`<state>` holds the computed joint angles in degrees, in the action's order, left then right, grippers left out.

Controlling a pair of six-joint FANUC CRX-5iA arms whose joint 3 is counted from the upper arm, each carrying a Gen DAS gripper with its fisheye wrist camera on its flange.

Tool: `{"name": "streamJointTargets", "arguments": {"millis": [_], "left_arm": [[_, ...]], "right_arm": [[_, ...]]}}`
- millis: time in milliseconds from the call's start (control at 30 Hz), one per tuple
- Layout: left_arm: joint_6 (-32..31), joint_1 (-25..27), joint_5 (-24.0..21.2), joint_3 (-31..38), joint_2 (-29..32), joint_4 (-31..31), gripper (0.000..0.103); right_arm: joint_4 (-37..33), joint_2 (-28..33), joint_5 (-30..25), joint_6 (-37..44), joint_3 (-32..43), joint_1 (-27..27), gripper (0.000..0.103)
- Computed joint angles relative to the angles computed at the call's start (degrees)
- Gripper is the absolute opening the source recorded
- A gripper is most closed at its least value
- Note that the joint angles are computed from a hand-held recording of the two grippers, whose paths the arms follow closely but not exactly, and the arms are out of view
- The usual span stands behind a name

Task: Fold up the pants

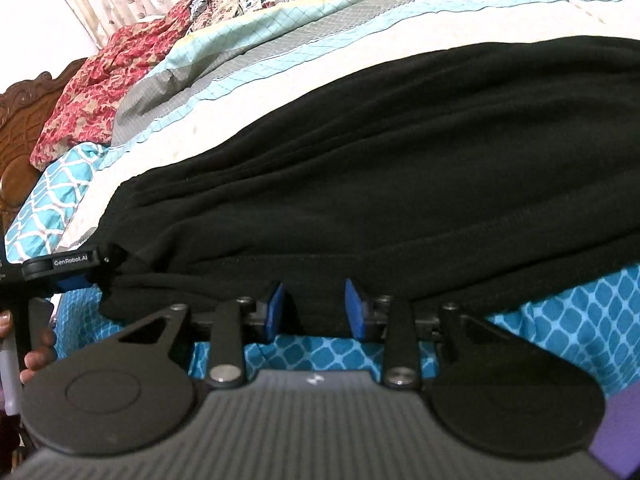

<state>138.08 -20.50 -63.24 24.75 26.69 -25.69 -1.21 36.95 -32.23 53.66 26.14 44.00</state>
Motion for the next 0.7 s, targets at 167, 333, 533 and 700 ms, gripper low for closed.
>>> {"name": "streamJointTargets", "arguments": {"millis": [167,333,533,700], "left_arm": [[0.15,0.03,-0.2,0.05,-0.04,0.14,0.093],[1.25,0.23,0.67,-1.43,-1.71,1.1,0.091],[3.32,-0.9,3.42,-5.28,-6.01,0.38,0.088],[2.13,-2.8,8.69,-7.27,-9.31,-1.13,0.088]], "right_arm": [[0.46,0.03,0.95,-0.29,-0.68,0.31,0.037],[-0.28,0.79,1.0,-0.33,0.48,0.35,0.037],[-3.36,-0.48,2.89,2.28,-1.03,-0.33,0.037],[-2.9,-5.63,14.1,0.42,-9.65,-1.47,0.038]]}}
